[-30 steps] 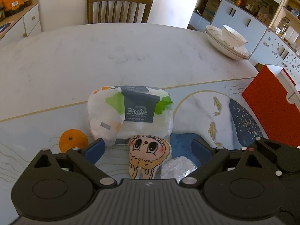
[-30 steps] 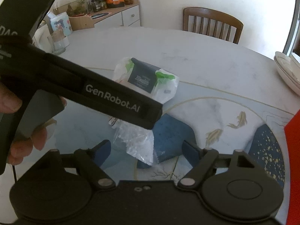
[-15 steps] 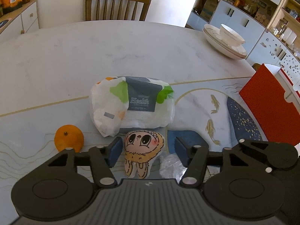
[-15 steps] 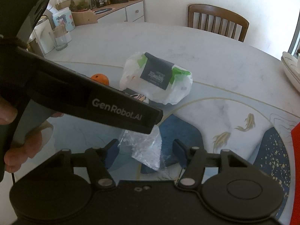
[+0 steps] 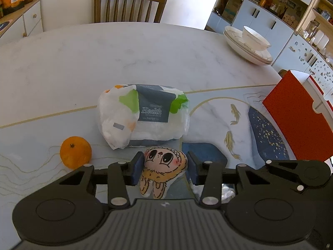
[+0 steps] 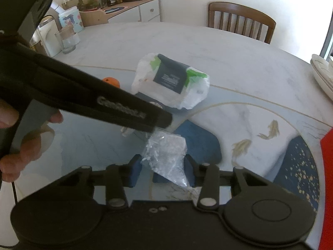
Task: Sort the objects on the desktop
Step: 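Carry the cookie packet and plastic bag with both tools into the red box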
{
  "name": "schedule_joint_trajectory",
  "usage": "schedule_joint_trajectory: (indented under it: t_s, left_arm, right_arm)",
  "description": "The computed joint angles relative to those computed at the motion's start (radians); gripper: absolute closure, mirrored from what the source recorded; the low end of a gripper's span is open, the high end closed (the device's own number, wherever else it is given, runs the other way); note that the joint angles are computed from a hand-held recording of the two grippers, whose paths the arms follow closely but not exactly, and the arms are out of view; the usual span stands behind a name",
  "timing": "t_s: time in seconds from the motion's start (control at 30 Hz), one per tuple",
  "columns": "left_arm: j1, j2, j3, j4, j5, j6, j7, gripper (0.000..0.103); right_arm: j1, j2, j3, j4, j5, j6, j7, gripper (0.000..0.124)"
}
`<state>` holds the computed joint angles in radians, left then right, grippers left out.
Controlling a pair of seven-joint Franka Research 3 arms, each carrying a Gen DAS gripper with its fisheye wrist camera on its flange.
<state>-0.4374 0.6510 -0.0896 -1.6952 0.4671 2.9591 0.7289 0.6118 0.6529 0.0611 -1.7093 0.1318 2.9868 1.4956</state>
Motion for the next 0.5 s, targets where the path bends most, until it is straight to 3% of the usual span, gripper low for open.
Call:
schedule_joint_trajectory:
  t_s: [0.5]
  left_arm:
    - [-0.038,-0.059,-0.002,-0.065,0.018,0.029,-0.043,0.061]
  right_arm:
    - [-0.066,-0.140,0.030,-0.198,0.066,0.084,0.012,0.085]
